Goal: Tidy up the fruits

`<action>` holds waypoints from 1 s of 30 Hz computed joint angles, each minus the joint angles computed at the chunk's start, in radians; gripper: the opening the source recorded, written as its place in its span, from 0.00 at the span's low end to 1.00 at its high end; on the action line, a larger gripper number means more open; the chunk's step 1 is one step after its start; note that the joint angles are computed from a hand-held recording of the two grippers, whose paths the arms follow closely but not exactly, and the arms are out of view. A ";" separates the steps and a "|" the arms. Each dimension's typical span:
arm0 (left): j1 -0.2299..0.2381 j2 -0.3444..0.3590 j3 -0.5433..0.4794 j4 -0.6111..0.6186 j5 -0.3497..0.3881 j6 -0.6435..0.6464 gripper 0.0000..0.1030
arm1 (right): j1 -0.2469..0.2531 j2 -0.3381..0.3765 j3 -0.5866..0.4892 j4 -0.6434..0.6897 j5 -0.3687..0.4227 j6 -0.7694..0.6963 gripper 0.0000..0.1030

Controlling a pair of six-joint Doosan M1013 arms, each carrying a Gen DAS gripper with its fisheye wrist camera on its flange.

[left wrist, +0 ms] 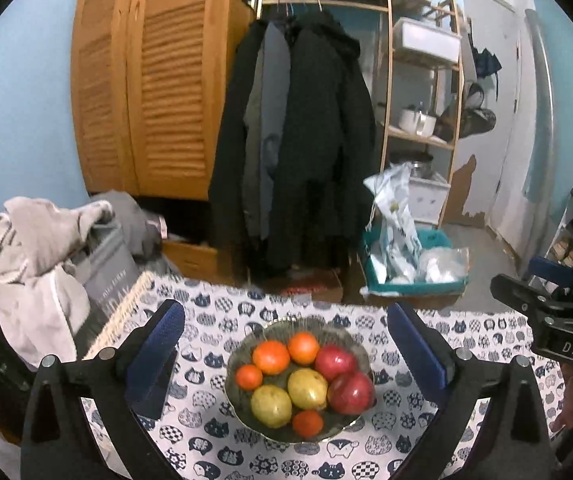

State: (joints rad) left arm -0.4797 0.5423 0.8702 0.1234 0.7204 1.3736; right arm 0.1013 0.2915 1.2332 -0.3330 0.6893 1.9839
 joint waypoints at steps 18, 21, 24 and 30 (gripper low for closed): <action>-0.003 -0.020 0.014 0.011 -0.048 -0.051 0.99 | -0.009 -0.048 0.057 -0.097 -0.044 0.089 0.83; -0.008 -0.020 0.014 0.026 -0.048 -0.053 0.99 | -0.011 -0.051 0.061 -0.100 -0.042 0.094 0.83; -0.010 -0.020 0.015 0.036 -0.050 -0.055 0.99 | -0.015 -0.052 0.062 -0.094 -0.039 0.093 0.83; -0.017 -0.026 0.028 0.064 -0.069 -0.058 0.99 | -0.017 -0.053 0.062 -0.087 -0.038 0.085 0.83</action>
